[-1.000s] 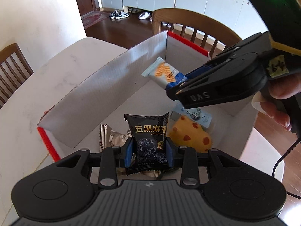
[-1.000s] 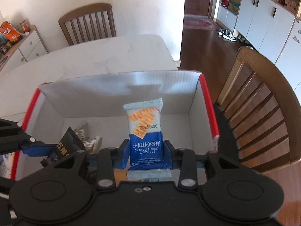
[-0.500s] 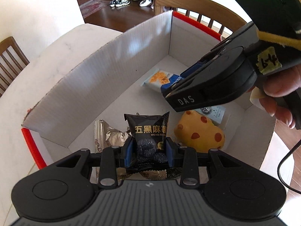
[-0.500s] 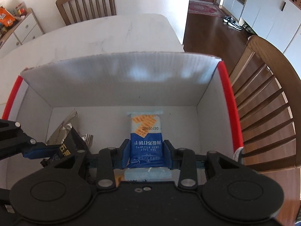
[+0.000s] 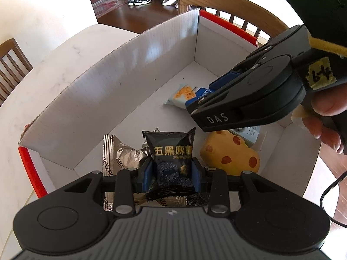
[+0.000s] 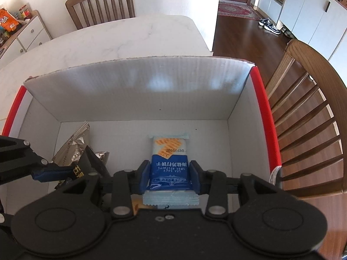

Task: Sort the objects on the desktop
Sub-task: 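Open right tool to drop cracker packet while left tool releases sesame packet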

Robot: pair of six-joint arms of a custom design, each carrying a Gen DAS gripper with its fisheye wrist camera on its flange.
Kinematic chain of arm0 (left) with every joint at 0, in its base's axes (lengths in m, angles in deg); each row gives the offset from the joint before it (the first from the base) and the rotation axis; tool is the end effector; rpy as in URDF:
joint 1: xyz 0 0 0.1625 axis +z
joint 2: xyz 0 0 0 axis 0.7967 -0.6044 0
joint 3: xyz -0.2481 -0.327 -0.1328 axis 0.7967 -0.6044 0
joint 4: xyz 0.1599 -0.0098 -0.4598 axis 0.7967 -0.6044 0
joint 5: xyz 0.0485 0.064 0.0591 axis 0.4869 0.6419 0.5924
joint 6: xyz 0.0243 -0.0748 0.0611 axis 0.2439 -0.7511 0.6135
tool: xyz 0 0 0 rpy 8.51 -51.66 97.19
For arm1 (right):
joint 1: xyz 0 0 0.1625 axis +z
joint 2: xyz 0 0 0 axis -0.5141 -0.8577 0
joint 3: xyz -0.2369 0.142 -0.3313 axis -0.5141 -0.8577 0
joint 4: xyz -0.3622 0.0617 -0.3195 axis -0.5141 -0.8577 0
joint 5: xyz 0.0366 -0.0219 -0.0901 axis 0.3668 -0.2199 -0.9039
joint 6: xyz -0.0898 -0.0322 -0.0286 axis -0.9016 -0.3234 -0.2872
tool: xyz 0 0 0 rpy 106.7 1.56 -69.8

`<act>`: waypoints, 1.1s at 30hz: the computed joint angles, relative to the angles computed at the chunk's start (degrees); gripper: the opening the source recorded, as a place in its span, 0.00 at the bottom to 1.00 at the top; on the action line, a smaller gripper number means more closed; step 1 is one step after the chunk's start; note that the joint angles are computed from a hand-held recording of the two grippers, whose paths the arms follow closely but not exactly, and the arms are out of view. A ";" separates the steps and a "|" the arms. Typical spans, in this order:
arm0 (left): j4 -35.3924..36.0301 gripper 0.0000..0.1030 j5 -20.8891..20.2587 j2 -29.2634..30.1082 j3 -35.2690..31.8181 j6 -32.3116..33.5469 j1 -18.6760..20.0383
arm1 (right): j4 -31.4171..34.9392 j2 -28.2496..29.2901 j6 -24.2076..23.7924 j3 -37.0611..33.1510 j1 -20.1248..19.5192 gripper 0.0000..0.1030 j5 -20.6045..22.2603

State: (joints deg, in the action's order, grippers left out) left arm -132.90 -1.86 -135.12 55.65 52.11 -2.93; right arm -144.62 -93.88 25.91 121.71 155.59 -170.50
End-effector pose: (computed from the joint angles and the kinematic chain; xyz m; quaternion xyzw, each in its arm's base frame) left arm -0.0650 -0.3803 0.2902 0.3098 0.8911 -0.0914 0.3187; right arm 0.3813 -0.4259 -0.0575 0.2380 -0.9141 0.1226 0.3046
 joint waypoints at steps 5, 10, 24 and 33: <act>-1.47 0.52 -0.52 -0.93 -0.27 1.06 0.25 | -0.99 -1.12 -0.49 0.87 -0.28 0.39 0.57; -2.25 0.58 -0.30 -2.10 0.21 0.79 -0.39 | -1.00 -2.23 -1.19 1.53 0.05 0.41 1.02; -0.07 0.62 -0.27 -7.72 1.35 -3.06 -3.13 | -3.28 -6.85 -2.59 4.56 1.36 0.54 3.94; 4.24 0.63 1.42 -15.05 2.76 -8.51 -7.62 | -5.90 -9.31 -3.60 7.40 2.66 0.55 6.09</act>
